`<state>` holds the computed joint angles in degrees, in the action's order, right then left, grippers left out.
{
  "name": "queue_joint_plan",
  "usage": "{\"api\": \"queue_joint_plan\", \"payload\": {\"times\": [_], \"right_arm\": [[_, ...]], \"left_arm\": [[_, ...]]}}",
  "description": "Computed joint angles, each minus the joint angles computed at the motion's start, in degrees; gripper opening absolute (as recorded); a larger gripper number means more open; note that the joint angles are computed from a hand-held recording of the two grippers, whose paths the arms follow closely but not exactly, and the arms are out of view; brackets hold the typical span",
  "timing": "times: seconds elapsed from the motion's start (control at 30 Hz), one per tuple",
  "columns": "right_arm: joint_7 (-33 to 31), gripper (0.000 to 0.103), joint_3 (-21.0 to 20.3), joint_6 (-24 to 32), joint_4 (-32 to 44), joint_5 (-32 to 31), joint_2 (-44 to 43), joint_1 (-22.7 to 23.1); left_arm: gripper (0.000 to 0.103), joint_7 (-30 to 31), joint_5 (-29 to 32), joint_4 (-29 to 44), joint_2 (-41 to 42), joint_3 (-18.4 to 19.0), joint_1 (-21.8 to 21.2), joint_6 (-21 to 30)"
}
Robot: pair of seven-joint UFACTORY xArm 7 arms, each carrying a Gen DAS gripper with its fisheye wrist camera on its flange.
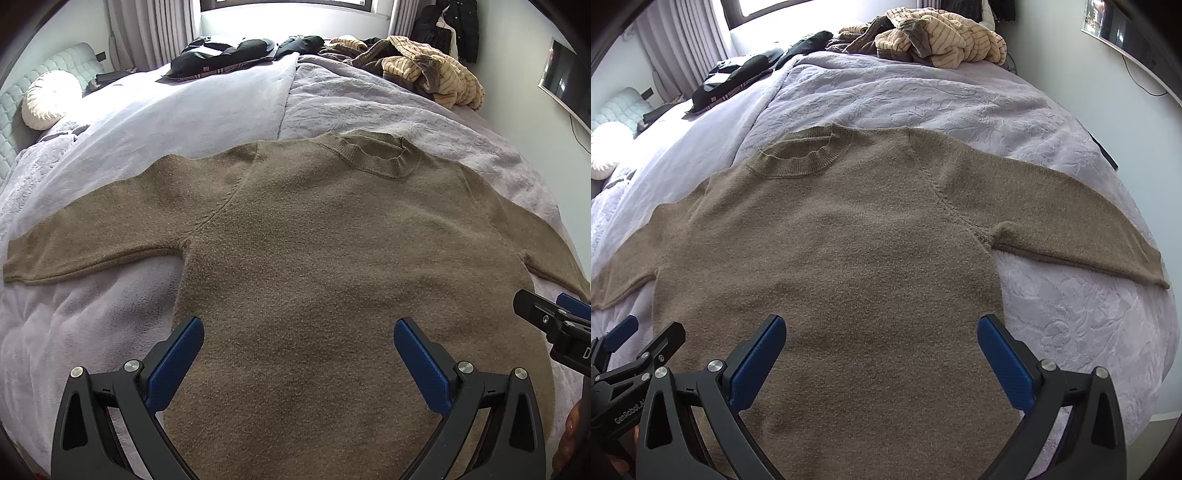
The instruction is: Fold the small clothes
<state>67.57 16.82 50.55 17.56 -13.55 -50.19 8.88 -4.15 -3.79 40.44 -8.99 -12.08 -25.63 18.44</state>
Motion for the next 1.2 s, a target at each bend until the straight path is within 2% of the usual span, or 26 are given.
{"api": "queue_joint_plan", "payload": {"times": [0.1, 0.23, 0.37, 0.43, 0.6, 0.67, 0.8, 0.87, 0.9, 1.07, 1.1, 1.13, 1.17, 1.2], "right_arm": [[0.0, 0.103, 0.1, -0.1, 0.4, 0.2, 0.4, 0.4], [0.2, 0.103, 1.1, -0.9, 1.6, 0.2, 2.2, 1.2], [0.8, 0.103, 2.1, -3.2, 2.8, -0.1, 4.8, 2.2], [1.3, 0.103, 2.6, -5.4, 3.5, -0.3, 6.6, 2.7], [3.1, 0.103, 4.1, -10.2, 6.2, -1.5, 12.3, 3.2], [3.7, 0.103, 4.5, -11.5, 7.8, -2.2, 15.0, 3.3], [4.2, 0.103, 4.7, -12.3, 11.3, -3.5, 19.8, 4.1], [4.3, 0.103, 4.7, -12.0, 12.8, -4.2, 21.7, 4.6], [4.4, 0.103, 4.6, -11.9, 13.6, -4.6, 22.6, 4.9], [4.9, 0.103, 3.9, -11.6, 16.3, -6.1, 26.2, 6.3], [5.0, 0.103, 3.8, -11.7, 16.7, -6.4, 26.7, 6.6], [5.2, 0.103, 3.8, -11.7, 17.0, -6.7, 27.0, 6.8], [5.3, 0.103, 3.6, -11.8, 17.2, -6.9, 27.3, 7.1], [5.2, 0.103, 3.4, -12.2, 17.2, -7.0, 27.4, 7.4]], "left_arm": [[0.103, 1.2, -1.4, 0.0, 0.2, 0.6, -0.3, 0.0], [0.103, 8.6, -9.3, 0.0, 0.8, 3.6, -1.2, -0.2], [0.103, 13.1, -14.0, 0.2, 2.0, 6.3, 1.9, -1.9], [0.103, 16.6, -18.2, 0.8, 3.0, 8.0, 3.5, -2.6], [0.103, 28.0, -34.8, 4.7, 7.8, 11.7, 9.1, -5.4], [0.103, 35.5, -44.4, 8.1, 11.1, 12.3, 12.2, -4.7], [0.103, 35.6, -49.2, 15.9, 19.7, 12.2, 18.9, -0.5], [0.103, 35.7, -51.9, 19.5, 23.2, 11.1, 22.4, 2.7], [0.103, 37.4, -55.0, 21.3, 24.9, 9.9, 24.5, 3.9], [0.103, 45.6, -64.5, 26.1, 28.5, 3.9, 30.9, 1.4], [0.096, 47.7, -67.5, 26.8, 28.9, 2.9, 32.2, 1.2], [0.076, 49.9, -70.9, 26.8, 29.0, 2.2, 33.2, 0.9], [0.065, 51.2, -73.0, 27.0, 29.1, 2.1, 33.9, 1.5], [0.046, 51.9, -74.9, 27.5, 29.6, 2.3, 34.7, 3.6]]}}
